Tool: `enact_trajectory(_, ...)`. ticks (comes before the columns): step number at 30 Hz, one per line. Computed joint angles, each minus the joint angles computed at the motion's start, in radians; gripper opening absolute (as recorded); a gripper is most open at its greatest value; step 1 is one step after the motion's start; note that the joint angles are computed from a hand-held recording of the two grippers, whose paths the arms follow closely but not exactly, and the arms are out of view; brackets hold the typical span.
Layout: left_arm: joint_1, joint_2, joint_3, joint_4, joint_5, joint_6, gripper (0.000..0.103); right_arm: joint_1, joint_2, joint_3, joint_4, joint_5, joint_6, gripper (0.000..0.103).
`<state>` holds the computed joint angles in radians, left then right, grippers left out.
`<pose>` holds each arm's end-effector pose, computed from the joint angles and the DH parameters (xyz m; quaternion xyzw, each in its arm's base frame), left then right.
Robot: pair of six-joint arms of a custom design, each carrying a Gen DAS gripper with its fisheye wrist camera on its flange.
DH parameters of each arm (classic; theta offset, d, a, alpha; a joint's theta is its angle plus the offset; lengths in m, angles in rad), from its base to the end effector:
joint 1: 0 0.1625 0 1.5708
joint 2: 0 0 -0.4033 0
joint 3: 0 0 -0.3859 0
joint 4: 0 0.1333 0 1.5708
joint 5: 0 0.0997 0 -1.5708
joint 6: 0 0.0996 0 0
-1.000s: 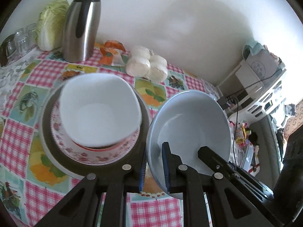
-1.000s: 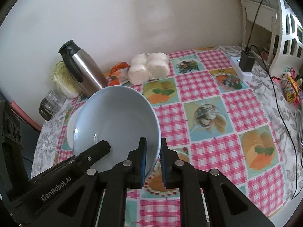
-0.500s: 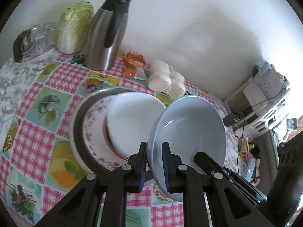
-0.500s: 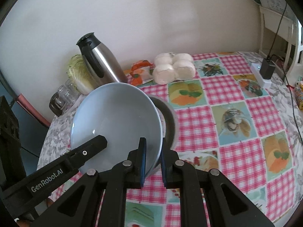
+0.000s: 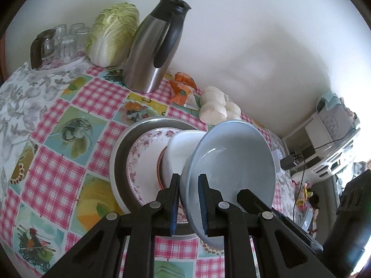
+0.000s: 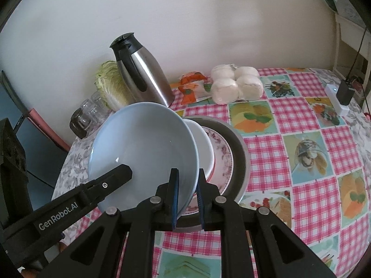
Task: Organize plates and bowls
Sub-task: 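Lift the white round bowl with both grippers and carry it over the basin, then lower the white round bowl into the white square bowl with both grippers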
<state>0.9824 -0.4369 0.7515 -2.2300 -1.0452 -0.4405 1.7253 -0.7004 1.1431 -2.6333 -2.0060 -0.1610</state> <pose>-0.3223 -0.8132 0.1663 0.0259 0.9521 -0.2701 0.1413 0.2119 -0.7672 0.2415 0.0811 -0.9287 0.2971 0.2066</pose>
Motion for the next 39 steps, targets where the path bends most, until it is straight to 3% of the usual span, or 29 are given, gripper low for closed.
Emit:
enact_trajectory(23, 0.024, 0.102, -0.171, 0.085, -0.012, 0.005, 0.017, -0.017, 0.064, -0.112, 0.053, 0.002, 0.013, 0.015)
enact_trajectory(39, 0.022, 0.109, -0.168, 0.067, 0.039, 0.021, 0.022, -0.024, 0.069, -0.115, 0.049, 0.000, 0.015, 0.015)
